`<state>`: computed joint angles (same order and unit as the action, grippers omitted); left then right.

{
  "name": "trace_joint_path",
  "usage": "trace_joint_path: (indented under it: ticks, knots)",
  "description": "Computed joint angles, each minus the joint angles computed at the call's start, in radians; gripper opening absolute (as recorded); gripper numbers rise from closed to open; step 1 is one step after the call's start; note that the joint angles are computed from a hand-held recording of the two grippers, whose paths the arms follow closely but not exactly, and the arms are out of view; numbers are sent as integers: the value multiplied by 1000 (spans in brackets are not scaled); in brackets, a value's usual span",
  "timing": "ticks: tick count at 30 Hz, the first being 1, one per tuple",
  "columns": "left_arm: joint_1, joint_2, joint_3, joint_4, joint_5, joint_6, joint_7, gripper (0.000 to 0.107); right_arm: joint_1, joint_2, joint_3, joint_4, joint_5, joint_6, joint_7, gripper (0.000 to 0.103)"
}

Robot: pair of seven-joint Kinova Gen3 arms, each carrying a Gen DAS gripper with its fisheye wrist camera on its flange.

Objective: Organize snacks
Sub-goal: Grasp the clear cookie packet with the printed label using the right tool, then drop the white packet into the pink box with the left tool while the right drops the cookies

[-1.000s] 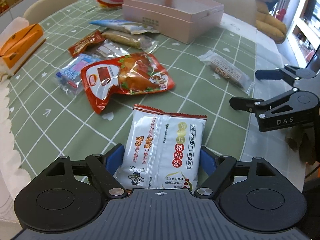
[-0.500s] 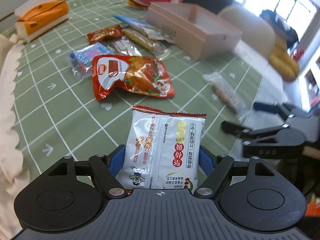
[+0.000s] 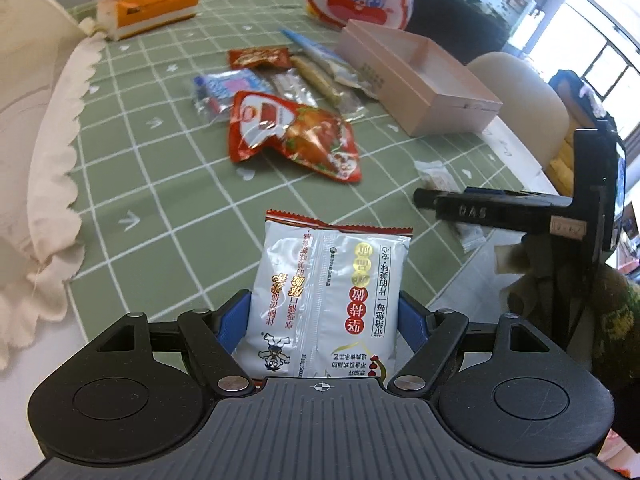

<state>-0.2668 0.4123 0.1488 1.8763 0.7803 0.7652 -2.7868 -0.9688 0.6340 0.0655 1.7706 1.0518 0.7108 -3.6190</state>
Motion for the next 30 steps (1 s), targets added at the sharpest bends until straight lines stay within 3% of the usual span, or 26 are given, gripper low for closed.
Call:
trace_joint_path:
  ticks: [2, 4, 9, 20, 27, 30]
  knots:
    - [0, 2, -2, -5, -6, 13, 8, 81, 3, -7, -8, 3, -7, 0, 15, 60]
    - [3, 3, 0, -8, -9, 17, 4, 81, 8, -21, -21, 9, -19, 0, 48, 40]
    - [32, 22, 11, -35, -29, 50, 27, 81, -22, -71, -40, 41, -48, 36, 68, 37]
    - [174, 61, 80, -140, -78, 92, 97, 81, -51, -265, -131, 202, 1, 234, -104, 37]
    - [217, 5, 119, -208, 23, 104, 106, 81, -5, -424, -199, 297, 64, 377, -91, 37]
    - [233, -22, 116, -259, 104, 53, 128, 81, 29, -495, -222, 328, 135, 434, -57, 37]
